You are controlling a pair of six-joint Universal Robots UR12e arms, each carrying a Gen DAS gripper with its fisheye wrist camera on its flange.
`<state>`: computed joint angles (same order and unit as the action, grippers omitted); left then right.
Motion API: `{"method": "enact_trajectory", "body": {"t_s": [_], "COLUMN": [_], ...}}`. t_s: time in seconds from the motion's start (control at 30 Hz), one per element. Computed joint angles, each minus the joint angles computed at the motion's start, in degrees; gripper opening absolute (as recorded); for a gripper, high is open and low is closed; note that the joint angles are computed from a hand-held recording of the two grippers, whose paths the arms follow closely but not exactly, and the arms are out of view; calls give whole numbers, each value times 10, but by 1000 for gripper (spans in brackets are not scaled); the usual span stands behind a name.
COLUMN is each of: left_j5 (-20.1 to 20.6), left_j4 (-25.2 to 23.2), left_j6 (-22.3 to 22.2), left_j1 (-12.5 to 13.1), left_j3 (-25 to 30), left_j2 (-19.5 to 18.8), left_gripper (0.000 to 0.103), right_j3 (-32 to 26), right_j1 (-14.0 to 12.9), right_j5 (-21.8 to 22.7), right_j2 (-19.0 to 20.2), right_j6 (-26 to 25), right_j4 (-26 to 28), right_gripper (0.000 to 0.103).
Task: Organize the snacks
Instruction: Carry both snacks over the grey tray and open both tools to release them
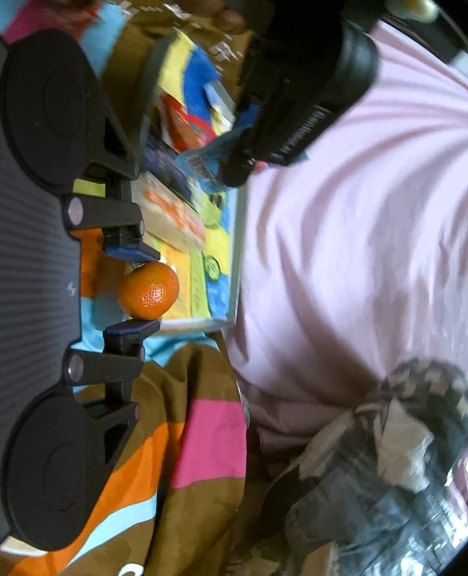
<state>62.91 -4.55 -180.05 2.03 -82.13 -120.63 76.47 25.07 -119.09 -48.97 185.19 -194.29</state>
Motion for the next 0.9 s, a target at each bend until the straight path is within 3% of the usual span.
{"method": "enact_trajectory", "body": {"t_s": [0.2, 0.47, 0.57, 0.77, 0.9], "left_j5": [17, 45, 71, 94, 97], "left_j4": [-13, -27, -13, -7, 10], "left_j6": [-21, -56, -48, -40, -48], "left_j1": [-5, -8, -11, -14, -13], "left_j3": [35, 54, 53, 52, 45], "left_j2": [-28, -47, -50, -48, -47], "left_gripper": [17, 18, 22, 38, 61], "right_j3": [-21, -30, -27, -28, -28], "right_j1": [-11, -11, -12, -11, -9], "right_j5": [-1, 3, 11, 11, 8], "right_j2": [14, 19, 16, 16, 16], "right_j6": [24, 9, 12, 3, 1], "right_j4": [9, 26, 32, 35, 34], "right_gripper": [38, 38, 39, 46, 56]}}
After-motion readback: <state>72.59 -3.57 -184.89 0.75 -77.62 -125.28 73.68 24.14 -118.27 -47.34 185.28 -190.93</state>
